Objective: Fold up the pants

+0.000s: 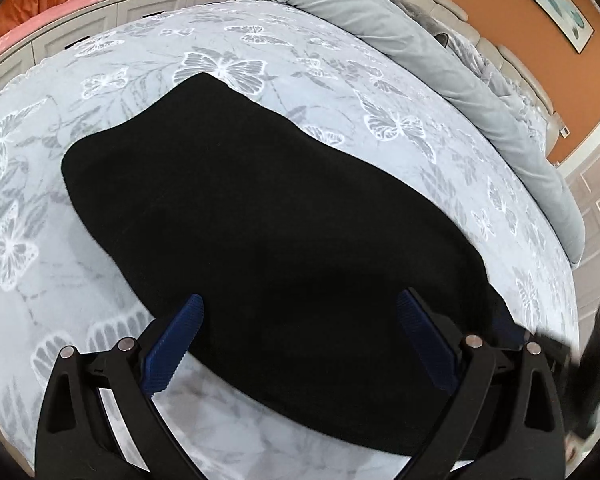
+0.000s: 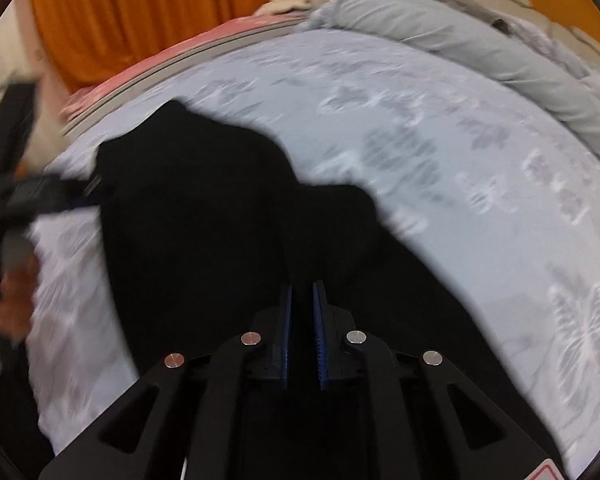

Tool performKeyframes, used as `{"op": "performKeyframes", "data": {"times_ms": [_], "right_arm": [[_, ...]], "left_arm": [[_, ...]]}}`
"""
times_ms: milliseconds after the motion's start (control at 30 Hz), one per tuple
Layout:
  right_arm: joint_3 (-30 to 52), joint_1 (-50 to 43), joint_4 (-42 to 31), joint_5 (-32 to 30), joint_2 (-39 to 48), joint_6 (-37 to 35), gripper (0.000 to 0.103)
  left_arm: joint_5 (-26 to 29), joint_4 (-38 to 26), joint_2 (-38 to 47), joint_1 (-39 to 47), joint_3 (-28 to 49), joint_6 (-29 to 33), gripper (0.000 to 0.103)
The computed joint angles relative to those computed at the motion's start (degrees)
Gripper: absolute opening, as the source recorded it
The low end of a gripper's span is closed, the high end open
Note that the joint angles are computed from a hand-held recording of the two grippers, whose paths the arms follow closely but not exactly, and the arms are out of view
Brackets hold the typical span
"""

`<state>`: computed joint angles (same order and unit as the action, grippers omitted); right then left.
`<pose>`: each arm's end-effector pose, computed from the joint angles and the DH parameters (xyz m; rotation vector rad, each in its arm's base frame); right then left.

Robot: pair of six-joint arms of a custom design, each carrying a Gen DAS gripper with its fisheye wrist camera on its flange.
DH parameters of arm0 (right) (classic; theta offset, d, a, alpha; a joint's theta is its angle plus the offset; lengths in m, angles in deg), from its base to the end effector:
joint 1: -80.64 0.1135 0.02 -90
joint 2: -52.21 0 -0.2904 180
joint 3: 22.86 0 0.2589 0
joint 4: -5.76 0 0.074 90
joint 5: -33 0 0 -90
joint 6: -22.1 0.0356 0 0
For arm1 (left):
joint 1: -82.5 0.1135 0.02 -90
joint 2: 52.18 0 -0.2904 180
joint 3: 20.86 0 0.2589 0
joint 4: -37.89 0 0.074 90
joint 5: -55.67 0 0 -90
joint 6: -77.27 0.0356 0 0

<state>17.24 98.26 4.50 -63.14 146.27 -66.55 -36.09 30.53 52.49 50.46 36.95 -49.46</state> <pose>0.2422 0.0809 0.1040 -0.4028 2.5157 0.2662 0.2843 -0.1766 0.1166 -0.1181 2.5725 -0.4368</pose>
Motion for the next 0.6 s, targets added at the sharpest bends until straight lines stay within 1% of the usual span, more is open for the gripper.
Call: {"op": "performKeyframes", "data": {"times_ms": [67, 100, 133, 167, 200, 233, 267, 300, 367, 433, 467, 533, 567, 600], "right_arm": [[-1.6, 0.1, 2.1, -0.7, 1.5, 0.6, 0.011], [-2.1, -1.1, 3.4, -2.4, 1.8, 1.3, 0.011], [-2.0, -3.7, 3.6, -6.0, 1.9, 2.4, 0.012], [-1.6, -5.4, 3.4, -8.4, 2.1, 3.1, 0.019], [-1.0, -7.6, 2.6, -11.7, 1.8, 3.7, 0.036], [-0.7, -8.8, 2.1, -13.3, 1.4, 3.9, 0.044], [0.0, -10.3, 1.5, -15.0, 0.6, 5.0, 0.058], [0.6, -11.5, 1.2, -16.7, 0.3, 5.8, 0.062], [2.8, -14.5, 0.5, -21.4, 0.8, 8.3, 0.062], [5.3, -17.0, 1.2, -24.7, 2.6, 11.1, 0.062], [7.9, -17.9, 0.0, -25.3, 4.8, 12.4, 0.062], [12.7, -18.4, -3.0, -24.0, 9.1, 13.7, 0.062], [16.3, -18.0, -6.2, -23.9, 12.7, 13.3, 0.062], [19.0, -17.3, -8.5, -24.0, 15.7, 12.7, 0.056]], "left_arm": [[0.1, -1.2, 1.8, -0.4, 1.8, -0.9, 0.096], [0.2, -1.9, 2.6, -0.7, 2.6, -1.2, 0.096], [-0.1, -3.0, 3.5, -1.2, 3.6, -1.6, 0.096], [-1.3, -4.5, 4.4, -2.0, 4.7, -2.0, 0.096], [-2.8, -5.2, 4.7, -2.8, 5.2, -2.0, 0.096], [-4.2, -6.0, 4.9, -3.5, 5.6, -1.9, 0.096], [-5.5, -7.2, 5.3, -4.3, 6.3, -1.7, 0.096], [-6.2, -7.5, 5.5, -4.7, 6.5, -1.6, 0.096], [-7.5, -8.5, 6.3, -5.2, 7.4, -1.5, 0.096], [-7.9, -8.7, 6.7, -5.3, 7.5, -1.3, 0.096], [-8.2, -8.9, 6.8, -5.5, 7.7, -1.2, 0.096], [-8.5, -9.3, 6.9, -5.7, 7.8, -0.6, 0.096], [-8.6, -9.5, 7.0, -5.7, 8.0, -0.5, 0.096], [-8.4, -9.5, 6.9, -5.6, 7.9, -0.4, 0.096]]}}
